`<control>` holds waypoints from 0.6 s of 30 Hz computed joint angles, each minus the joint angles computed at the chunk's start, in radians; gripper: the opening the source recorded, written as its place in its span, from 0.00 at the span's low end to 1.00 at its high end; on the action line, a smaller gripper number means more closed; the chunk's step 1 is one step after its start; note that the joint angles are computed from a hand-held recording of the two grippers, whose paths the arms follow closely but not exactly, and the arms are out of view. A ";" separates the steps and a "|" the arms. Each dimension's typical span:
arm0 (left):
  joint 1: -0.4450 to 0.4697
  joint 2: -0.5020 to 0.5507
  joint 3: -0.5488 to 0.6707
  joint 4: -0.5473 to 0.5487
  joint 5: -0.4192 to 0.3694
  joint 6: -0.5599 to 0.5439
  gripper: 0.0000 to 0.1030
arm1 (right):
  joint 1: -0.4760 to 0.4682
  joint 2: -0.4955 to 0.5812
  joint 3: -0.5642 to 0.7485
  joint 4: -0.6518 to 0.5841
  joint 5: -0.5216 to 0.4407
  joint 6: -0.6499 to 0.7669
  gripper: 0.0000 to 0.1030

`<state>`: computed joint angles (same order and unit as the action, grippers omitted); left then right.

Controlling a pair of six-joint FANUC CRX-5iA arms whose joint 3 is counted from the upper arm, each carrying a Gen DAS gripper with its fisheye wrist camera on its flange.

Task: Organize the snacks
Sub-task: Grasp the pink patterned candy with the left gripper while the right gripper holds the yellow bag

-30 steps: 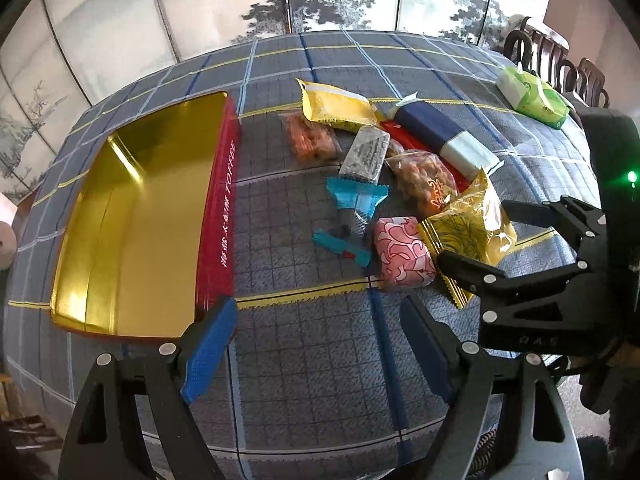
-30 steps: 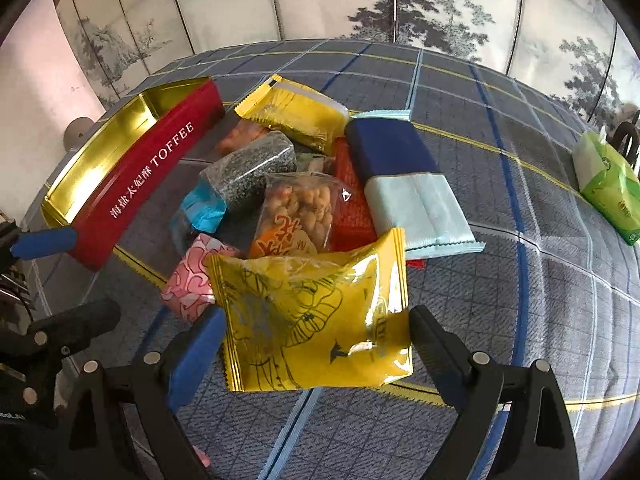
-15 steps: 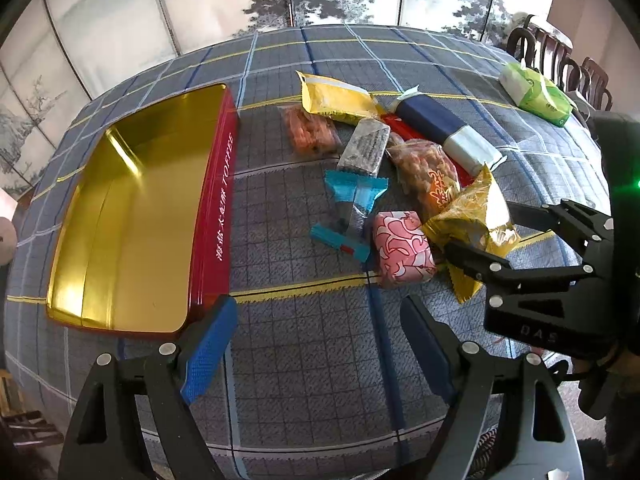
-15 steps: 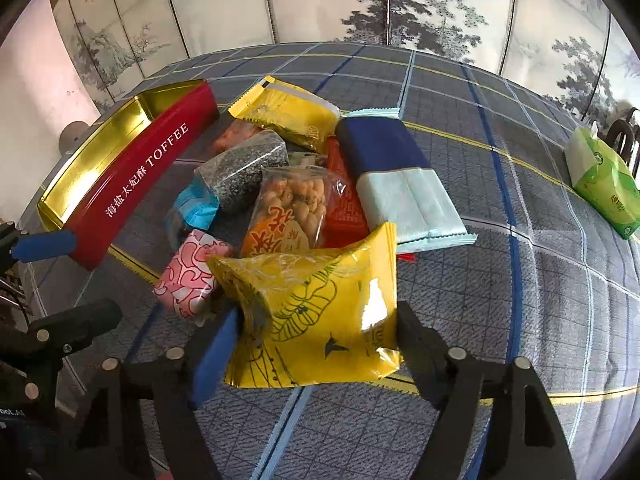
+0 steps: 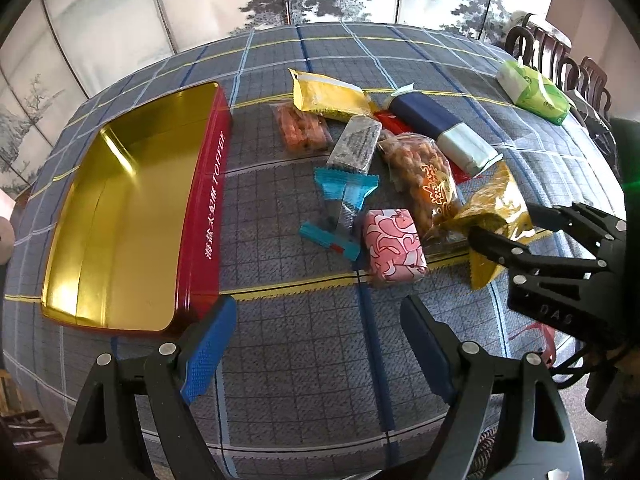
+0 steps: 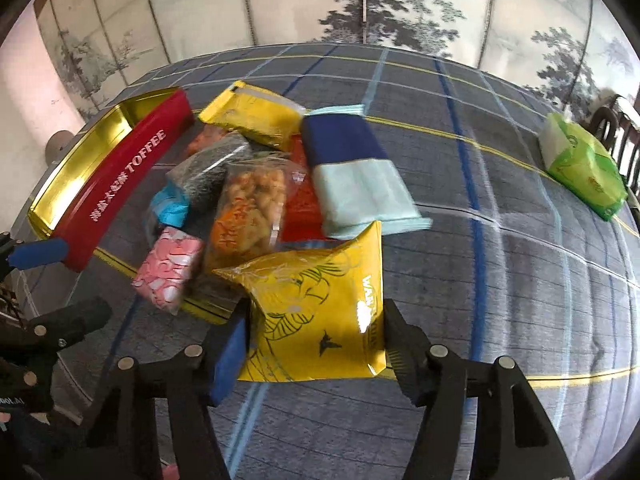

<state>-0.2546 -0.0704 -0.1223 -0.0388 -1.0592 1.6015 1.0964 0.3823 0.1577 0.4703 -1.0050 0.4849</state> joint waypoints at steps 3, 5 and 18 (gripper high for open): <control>-0.003 0.001 0.002 0.000 -0.002 0.001 0.78 | -0.005 -0.011 -0.018 0.014 -0.017 -0.034 0.62; -0.005 0.003 0.003 0.003 -0.004 -0.002 0.78 | -0.009 -0.020 -0.036 0.031 -0.027 -0.063 0.62; -0.046 0.066 0.058 0.006 -0.006 0.016 0.77 | -0.045 -0.083 -0.141 0.097 -0.062 -0.205 0.62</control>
